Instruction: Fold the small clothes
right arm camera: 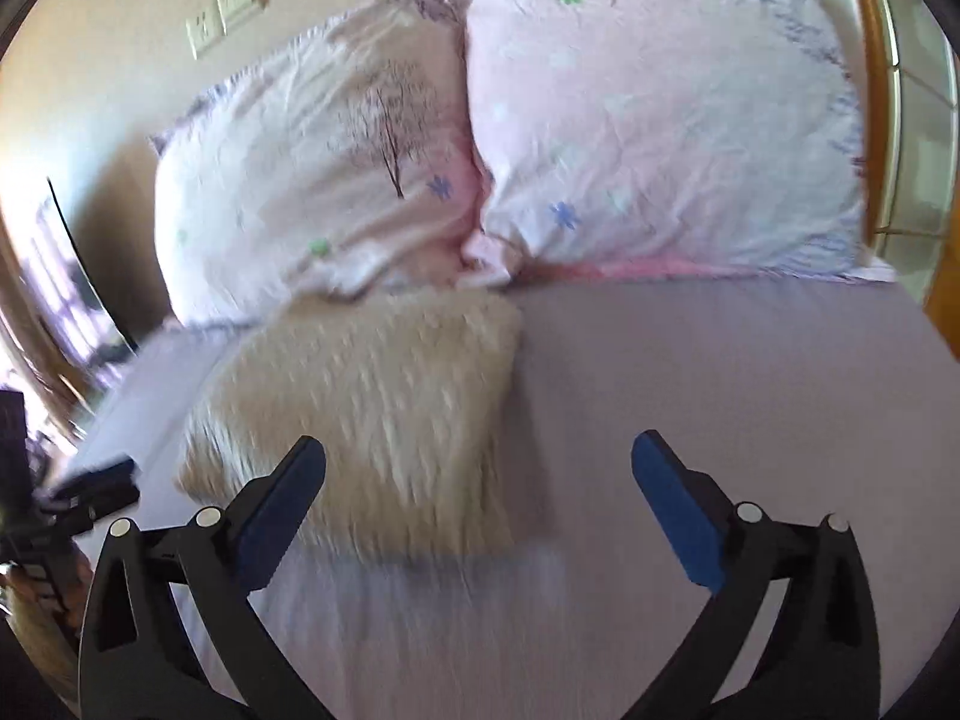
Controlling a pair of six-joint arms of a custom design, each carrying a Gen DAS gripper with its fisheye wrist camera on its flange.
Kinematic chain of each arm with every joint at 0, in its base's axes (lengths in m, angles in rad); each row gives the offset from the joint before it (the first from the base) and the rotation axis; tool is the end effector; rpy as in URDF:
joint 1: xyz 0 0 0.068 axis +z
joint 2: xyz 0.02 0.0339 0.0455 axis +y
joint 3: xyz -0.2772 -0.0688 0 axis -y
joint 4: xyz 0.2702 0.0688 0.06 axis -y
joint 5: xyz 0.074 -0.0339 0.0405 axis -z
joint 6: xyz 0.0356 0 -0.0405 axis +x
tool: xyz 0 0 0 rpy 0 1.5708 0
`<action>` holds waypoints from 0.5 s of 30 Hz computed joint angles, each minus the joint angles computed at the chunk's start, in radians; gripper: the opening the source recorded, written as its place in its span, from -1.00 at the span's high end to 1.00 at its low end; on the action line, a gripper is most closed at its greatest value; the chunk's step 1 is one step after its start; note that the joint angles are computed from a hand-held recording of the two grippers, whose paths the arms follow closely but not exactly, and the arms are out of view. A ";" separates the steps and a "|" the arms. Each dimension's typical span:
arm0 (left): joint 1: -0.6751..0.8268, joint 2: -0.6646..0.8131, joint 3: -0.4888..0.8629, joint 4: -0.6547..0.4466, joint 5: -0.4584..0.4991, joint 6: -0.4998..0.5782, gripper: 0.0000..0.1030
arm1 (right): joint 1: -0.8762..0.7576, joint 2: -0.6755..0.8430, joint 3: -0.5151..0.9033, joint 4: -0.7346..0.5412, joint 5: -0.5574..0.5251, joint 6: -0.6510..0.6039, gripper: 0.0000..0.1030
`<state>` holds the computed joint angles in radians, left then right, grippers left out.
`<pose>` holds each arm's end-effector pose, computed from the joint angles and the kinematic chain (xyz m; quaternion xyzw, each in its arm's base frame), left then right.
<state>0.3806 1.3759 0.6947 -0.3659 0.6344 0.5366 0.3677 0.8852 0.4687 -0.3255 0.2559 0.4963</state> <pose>0.2542 0.0790 0.1730 0.1520 0.9086 -0.1613 0.3539 0.1860 0.0620 0.2003 0.1096 0.9027 0.0611 0.4116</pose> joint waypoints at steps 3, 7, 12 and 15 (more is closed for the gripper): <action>-0.066 -0.020 -0.049 0.054 -0.104 -0.008 -0.96 | 0.129 0.073 -0.012 0.006 0.047 0.072 -0.97; -0.131 0.025 -0.061 0.097 -0.186 -0.018 -0.96 | 0.227 0.283 0.038 0.046 0.108 0.134 -0.97; -0.171 0.068 -0.070 0.131 -0.242 -0.022 -0.96 | 0.270 0.399 0.093 0.031 0.134 0.190 -0.97; -0.184 0.061 -0.092 0.156 -0.267 -0.003 -0.96 | 0.252 0.420 0.100 0.028 0.091 0.193 -0.97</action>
